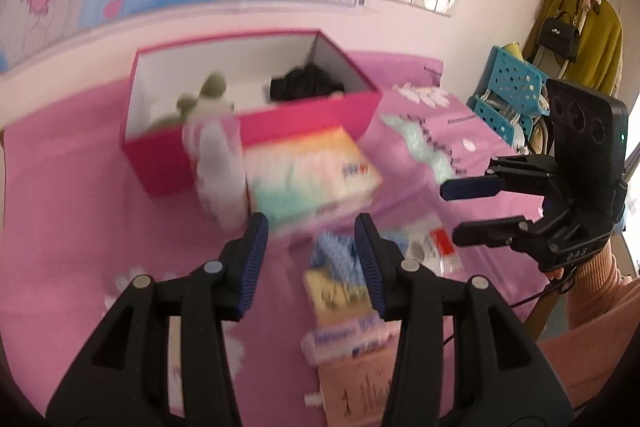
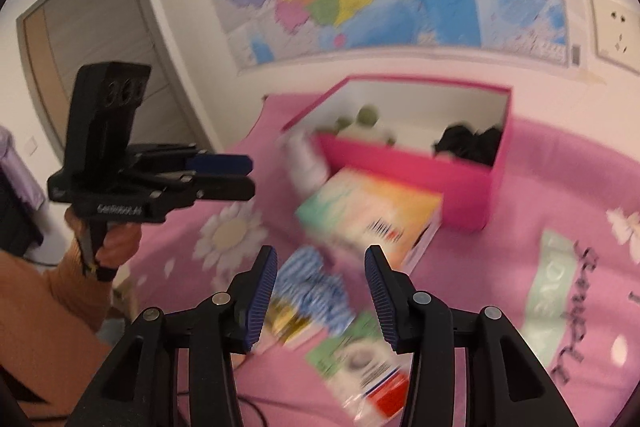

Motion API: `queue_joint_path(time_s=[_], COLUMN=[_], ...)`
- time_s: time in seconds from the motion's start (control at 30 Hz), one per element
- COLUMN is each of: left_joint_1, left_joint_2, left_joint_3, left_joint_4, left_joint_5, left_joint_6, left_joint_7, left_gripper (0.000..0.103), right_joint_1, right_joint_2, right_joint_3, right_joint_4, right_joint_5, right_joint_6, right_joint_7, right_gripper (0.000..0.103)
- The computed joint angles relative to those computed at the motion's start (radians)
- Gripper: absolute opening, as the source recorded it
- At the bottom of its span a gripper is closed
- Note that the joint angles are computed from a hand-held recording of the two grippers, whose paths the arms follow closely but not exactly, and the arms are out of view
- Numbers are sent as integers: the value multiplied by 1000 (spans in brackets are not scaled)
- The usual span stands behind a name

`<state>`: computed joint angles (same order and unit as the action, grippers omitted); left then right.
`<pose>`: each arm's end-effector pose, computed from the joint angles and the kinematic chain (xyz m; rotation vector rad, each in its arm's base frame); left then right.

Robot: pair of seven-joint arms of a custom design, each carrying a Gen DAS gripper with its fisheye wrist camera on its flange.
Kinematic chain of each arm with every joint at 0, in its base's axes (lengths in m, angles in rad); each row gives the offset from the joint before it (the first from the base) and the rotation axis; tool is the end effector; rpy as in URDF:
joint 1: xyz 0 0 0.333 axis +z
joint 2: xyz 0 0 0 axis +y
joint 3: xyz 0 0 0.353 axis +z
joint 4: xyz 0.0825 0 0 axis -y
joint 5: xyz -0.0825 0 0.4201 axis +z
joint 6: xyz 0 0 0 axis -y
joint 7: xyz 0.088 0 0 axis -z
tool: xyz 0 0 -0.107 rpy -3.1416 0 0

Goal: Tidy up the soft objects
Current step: 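Move the right gripper to the pink floral tissue pack and grasp it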

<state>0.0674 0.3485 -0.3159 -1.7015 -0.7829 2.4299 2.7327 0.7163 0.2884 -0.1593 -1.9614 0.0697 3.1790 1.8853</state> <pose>0.7121 -0.1555 0.4614 -0.9794 2.6293 -1.1698 0.5889 0.3711 0.4572 -1.7324 1.4154 -0.3960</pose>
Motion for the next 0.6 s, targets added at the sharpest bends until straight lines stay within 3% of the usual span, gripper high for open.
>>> queue_joint_path(time_s=[0.1,0.2,0.27,0.37,0.47,0.57,0.6], left_joint_1=[9,23,34,37,35,29,28], left_joint_2=[-11,-18,-25,-35,-39,-33,-29], left_joint_3=[7,14,19,32,45,53,54], left_joint_4=[-33,-52,-70,-98,-117,-125,-127], left_joint_5=[6,-4,-22,-30,-24,-8,-5], left_joint_6=[-5,-45,-78,-103,-119,-133,-137], left_joint_7=[15,18,27,37,45,32,33], left_gripper=[47,47,47,47,47,47,47], right_joint_1=[-35,-127,-153,-125,-146,-119,-86], right_joint_2=[12,39,48,77,103,118,125], right_joint_3=[65,201,237,221,260,242,209], right_joint_4=[-2,2,5,25,46,60,67], right_joint_5=[15,106,107,115,147,154,141], right_joint_6=[-32,-52,-53,-64,-63,-57,-52], right_joint_7=[-24,-95,-96,-91,-110,-113,-86], right_gripper=[46,46,46,46,44,39,36])
